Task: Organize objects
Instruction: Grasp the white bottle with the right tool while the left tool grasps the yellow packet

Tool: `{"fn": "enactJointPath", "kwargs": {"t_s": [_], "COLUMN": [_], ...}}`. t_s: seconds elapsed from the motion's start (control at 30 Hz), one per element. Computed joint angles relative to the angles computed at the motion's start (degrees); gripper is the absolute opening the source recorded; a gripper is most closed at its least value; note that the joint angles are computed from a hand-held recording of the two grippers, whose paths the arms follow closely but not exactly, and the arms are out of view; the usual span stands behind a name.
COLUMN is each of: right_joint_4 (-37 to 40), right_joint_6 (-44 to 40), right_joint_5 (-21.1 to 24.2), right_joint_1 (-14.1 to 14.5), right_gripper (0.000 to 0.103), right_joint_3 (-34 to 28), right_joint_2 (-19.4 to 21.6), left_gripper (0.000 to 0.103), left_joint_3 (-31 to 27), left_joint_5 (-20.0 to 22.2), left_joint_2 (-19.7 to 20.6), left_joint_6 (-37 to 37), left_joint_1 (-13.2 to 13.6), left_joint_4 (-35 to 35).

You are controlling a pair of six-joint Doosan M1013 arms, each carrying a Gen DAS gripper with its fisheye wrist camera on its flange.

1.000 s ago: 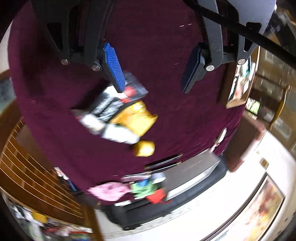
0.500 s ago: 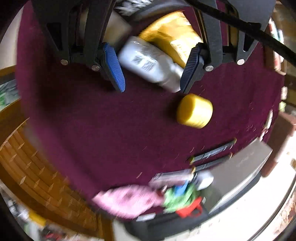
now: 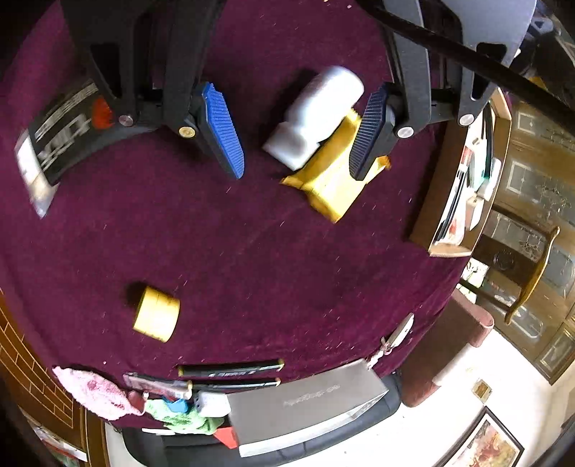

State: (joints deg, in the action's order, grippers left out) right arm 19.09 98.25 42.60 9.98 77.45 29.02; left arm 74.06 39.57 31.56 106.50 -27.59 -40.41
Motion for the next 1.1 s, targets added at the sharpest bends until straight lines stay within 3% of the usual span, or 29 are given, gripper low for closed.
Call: {"fn": "enactJointPath", "kwargs": {"t_s": [0.1,0.23,0.3,0.33,0.4,0.6,0.87,1.1], "right_joint_4": [-11.73,-15.43,-18.42,-18.59,-19.15,-22.28,-15.22,-11.55], "right_joint_6": [10.00,14.94,17.40,17.64,18.16,21.20,15.39,12.43], "right_joint_5": [3.10,3.23,1.43,0.90,0.26,-2.19,-7.08,-8.47], "right_joint_1": [2.62,3.76,4.26,4.21,4.04,3.85,1.88,1.34], "right_gripper": [0.061,0.058,0.047,0.034,0.032,0.032,0.031,0.031], "right_joint_3": [-0.89,-0.66,-0.26,-0.22,0.25,4.92,10.22,11.10], "right_joint_2": [0.74,1.50,1.36,1.43,1.25,-1.49,-4.58,-4.99], "left_gripper": [0.059,0.059,0.059,0.059,0.059,0.059,0.058,0.059], "left_joint_3": [0.27,-0.60,-1.16,-1.70,-3.53,-12.39,-28.42,-33.26], "left_joint_5": [-1.03,-1.70,-3.03,-3.81,-4.16,1.54,10.08,11.66], "left_joint_2": [-0.21,-0.03,0.09,0.26,1.06,6.79,17.29,21.21], "left_joint_6": [0.02,-0.63,-0.23,-0.47,-1.90,-2.52,-3.53,-2.48], "left_joint_1": [-0.01,-0.24,-0.53,-0.81,-1.45,-2.83,-5.74,-8.28], "left_joint_4": [-0.13,1.47,2.46,3.91,8.08,12.49,24.39,34.26]}}
